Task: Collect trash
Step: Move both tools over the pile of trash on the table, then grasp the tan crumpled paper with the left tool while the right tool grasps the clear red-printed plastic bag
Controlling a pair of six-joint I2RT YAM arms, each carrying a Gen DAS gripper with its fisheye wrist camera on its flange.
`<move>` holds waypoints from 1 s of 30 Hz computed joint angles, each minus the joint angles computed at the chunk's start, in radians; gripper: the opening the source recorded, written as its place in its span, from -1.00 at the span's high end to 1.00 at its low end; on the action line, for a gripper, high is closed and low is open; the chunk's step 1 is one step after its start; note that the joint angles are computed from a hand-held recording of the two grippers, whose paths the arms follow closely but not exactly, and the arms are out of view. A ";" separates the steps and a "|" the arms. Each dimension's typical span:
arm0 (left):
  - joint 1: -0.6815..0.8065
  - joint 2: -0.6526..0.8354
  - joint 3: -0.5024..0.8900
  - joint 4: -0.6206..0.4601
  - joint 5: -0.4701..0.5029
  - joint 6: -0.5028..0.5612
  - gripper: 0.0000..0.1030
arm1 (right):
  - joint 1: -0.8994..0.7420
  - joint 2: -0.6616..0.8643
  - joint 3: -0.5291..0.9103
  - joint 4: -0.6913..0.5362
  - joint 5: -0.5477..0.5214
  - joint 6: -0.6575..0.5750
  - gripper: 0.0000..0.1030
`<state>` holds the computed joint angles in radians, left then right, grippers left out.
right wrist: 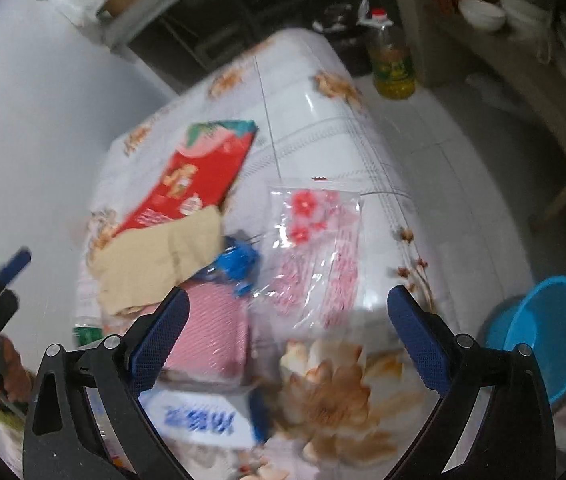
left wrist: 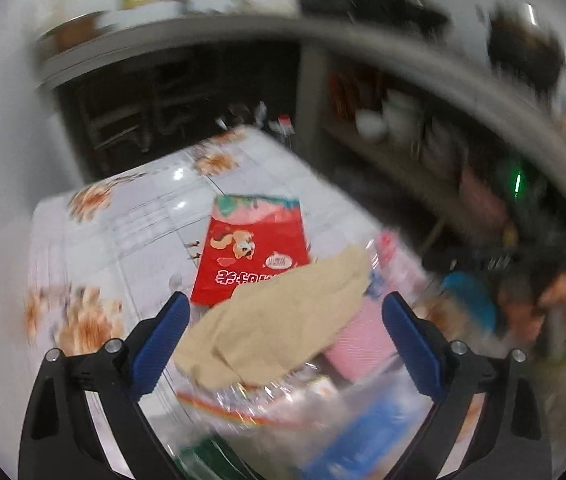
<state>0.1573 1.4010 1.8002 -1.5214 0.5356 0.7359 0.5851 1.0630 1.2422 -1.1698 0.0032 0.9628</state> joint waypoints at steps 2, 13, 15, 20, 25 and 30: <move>-0.113 0.052 -0.005 -0.014 -0.080 -0.002 -0.83 | -0.043 0.028 -0.010 0.005 -0.028 -0.032 -0.85; -0.355 0.122 -0.147 0.104 -0.361 -0.073 -0.23 | -0.128 0.147 -0.029 0.033 -0.037 -0.134 -0.61; -0.348 0.138 -0.149 0.117 -0.360 -0.080 0.07 | -0.127 0.141 -0.031 0.026 -0.020 -0.141 -0.42; -0.319 0.138 -0.147 0.145 -0.340 -0.057 0.82 | -0.113 0.117 -0.032 -0.013 0.038 -0.141 0.10; -0.267 0.118 -0.137 0.159 -0.280 -0.027 1.00 | -0.099 0.098 -0.042 -0.018 0.063 -0.131 0.77; -0.240 0.096 -0.105 0.126 -0.237 0.007 0.99 | -0.126 0.052 -0.071 0.005 0.008 -0.111 0.79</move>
